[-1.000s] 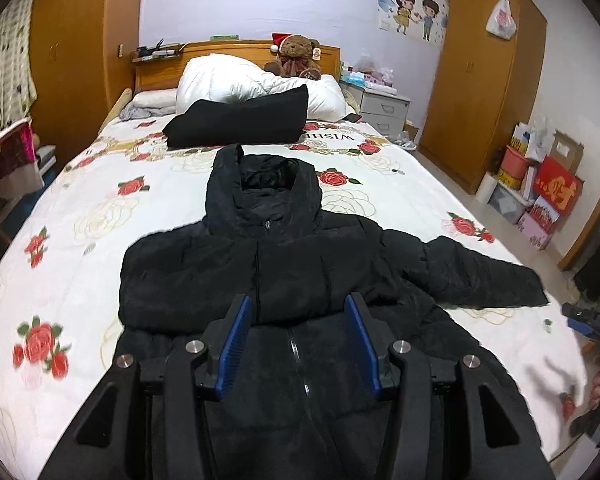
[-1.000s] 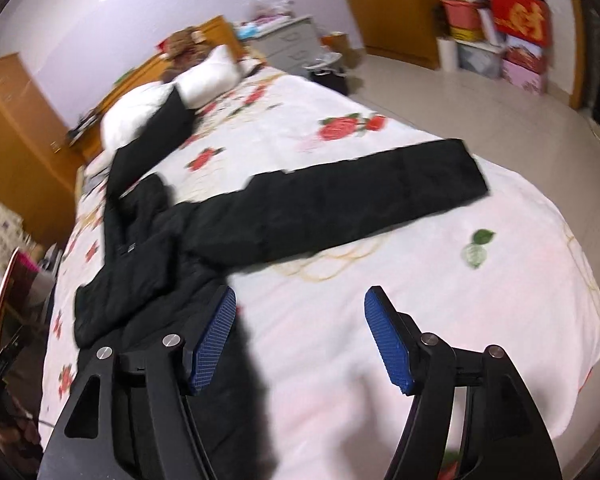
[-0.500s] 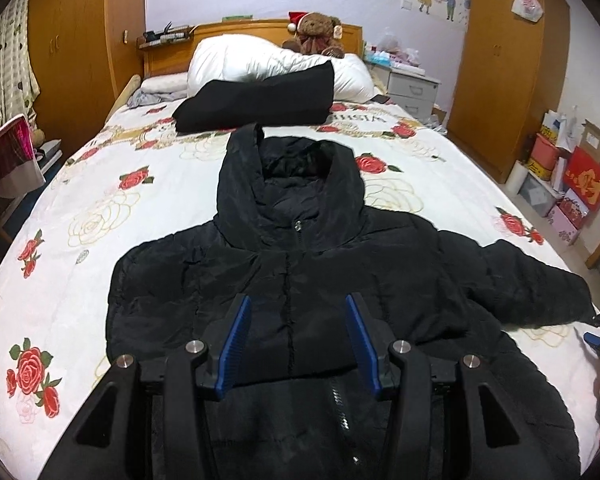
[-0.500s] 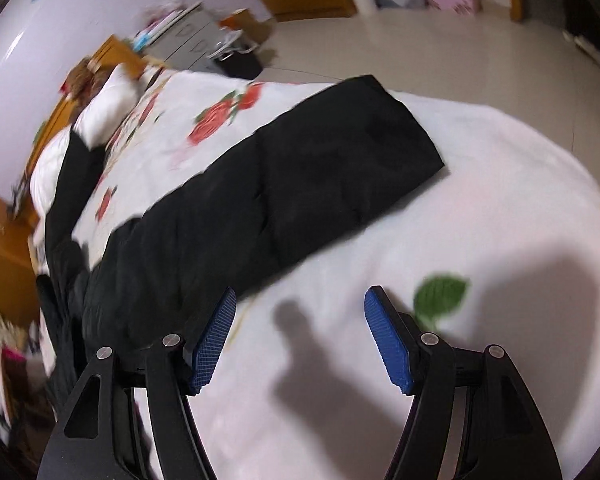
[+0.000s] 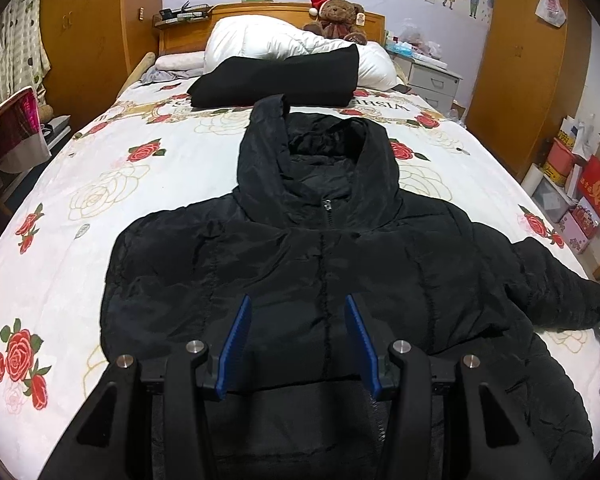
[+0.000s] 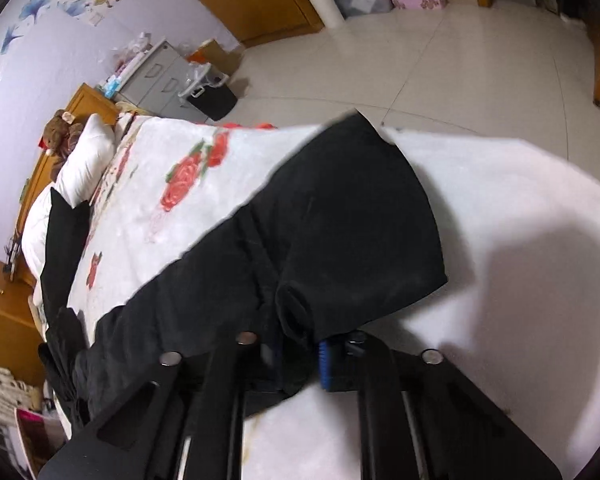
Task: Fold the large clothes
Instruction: 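Grasp the other sleeve with the right tool and fold it across the body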
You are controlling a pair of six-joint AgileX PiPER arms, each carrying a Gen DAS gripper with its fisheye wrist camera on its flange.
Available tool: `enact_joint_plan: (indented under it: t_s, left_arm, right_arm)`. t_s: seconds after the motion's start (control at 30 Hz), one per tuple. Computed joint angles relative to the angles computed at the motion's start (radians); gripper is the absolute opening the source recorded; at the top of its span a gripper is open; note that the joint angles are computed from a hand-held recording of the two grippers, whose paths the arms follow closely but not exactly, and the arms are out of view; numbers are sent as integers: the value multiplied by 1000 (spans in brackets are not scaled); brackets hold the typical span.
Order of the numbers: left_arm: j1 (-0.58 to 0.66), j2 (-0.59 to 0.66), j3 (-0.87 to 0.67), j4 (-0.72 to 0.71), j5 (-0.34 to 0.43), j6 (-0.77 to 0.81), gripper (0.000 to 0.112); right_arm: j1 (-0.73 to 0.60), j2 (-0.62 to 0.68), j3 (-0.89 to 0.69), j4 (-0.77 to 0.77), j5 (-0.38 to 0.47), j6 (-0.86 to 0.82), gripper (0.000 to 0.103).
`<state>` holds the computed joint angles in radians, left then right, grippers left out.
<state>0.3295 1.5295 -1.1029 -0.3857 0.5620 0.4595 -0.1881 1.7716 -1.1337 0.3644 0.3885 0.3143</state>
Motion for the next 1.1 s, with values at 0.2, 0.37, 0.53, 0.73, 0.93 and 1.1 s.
enact_joint_plan:
  t_s: [0.2, 0.37, 0.53, 0.73, 0.93, 1.1]
  left_arm:
    - [42, -35, -19, -3, 43, 13, 51]
    - [90, -74, -37, -34, 99, 47, 51]
    - [154, -106, -54, -85, 156, 104, 51]
    - [231, -122, -73, -138, 202, 167, 51]
    - [308, -101, -87, -196, 223, 242, 51]
    - [346, -57, -88, -232, 216, 287, 51]
  right_arm:
    - [90, -123, -51, -182, 58, 129, 9]
    - [232, -195, -198, -277, 154, 152, 9]
    - [429, -158, -384, -401, 244, 209, 9]
    - [629, -7, -631, -439, 350, 213, 9]
    - [770, 212, -897, -425, 465, 168, 9]
    - [850, 446, -1147, -385, 578, 128, 9]
